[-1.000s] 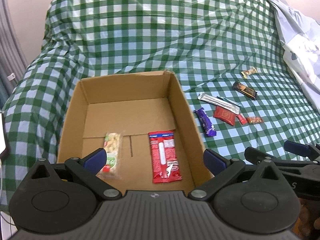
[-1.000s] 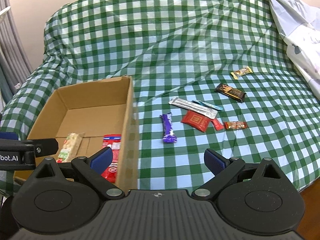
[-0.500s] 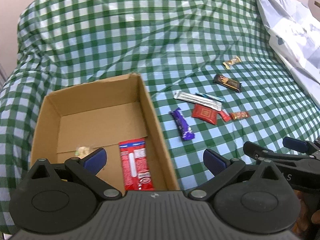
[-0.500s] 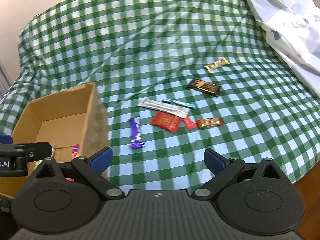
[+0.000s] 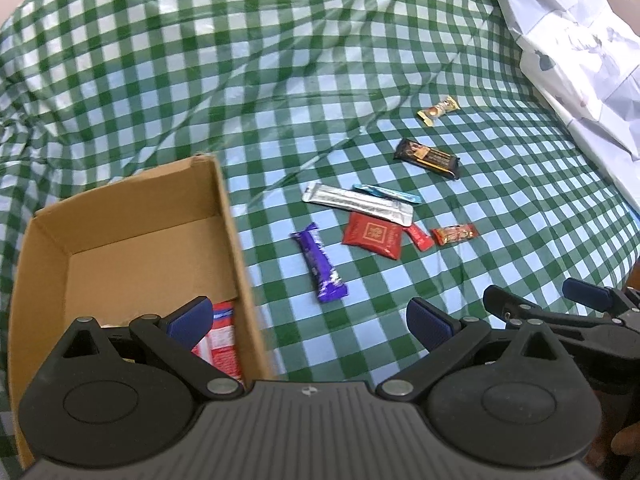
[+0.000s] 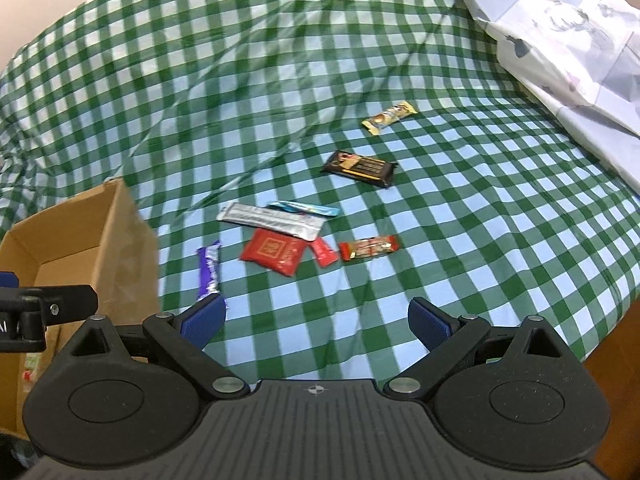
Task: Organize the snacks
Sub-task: 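Move both tools back toward the remaining snacks on the bed, then grasp the silver stick pack with the left tool while the right tool grasps the orange-wrapped bar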
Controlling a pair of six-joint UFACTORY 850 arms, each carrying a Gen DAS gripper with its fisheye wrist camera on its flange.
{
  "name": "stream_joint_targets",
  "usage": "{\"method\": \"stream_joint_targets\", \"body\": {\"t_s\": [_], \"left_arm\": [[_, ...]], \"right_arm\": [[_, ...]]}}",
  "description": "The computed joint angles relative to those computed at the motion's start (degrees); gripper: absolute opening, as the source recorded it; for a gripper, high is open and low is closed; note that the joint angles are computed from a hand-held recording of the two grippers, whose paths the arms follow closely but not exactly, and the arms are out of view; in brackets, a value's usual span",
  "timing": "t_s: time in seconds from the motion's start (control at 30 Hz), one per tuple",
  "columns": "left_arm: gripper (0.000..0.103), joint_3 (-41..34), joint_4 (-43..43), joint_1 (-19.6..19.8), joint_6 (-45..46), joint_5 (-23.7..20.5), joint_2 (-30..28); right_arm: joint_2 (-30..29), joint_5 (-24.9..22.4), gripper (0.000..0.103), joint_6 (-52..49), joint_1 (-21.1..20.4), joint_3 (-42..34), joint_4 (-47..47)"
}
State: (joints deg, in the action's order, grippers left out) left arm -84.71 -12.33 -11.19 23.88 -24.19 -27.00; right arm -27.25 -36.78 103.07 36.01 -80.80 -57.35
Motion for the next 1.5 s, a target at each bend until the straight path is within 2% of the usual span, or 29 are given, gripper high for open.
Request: {"method": "stream_joint_targets", "body": {"t_s": [0.17,0.5,1.03,1.33,1.43,1.5], "left_arm": [[0.103,-4.62,1.07,-1.81,-1.54,-2.44,-4.0],[0.103,-11.32,5.74,-4.63,-6.58,-4.6,-10.34],[0.103,-20.34,14.17,-5.84,-14.04,-6.91,-19.02],[0.103,-31.72,11.68,-4.9,-16.67,-13.42,-27.33],[0.103,-38.18,10.89,-4.44,-17.42,-17.41,-31.49],[0.103,-45.19,9.98,-4.02,-18.63,-21.88,-35.67]], "right_arm": [[-0.18,0.37,0.098,1.57,-1.69,1.02,-0.88],[-0.89,1.63,0.098,2.39,-4.98,2.35,-0.96],[-4.25,3.8,0.098,2.27,-8.4,0.81,-1.8],[-6.84,4.75,0.098,3.24,-10.22,-0.88,-5.25],[-8.0,5.71,0.098,3.22,-11.22,-1.78,-6.78],[-9.04,6.7,0.098,2.12,-12.0,-2.68,-7.27]]}}
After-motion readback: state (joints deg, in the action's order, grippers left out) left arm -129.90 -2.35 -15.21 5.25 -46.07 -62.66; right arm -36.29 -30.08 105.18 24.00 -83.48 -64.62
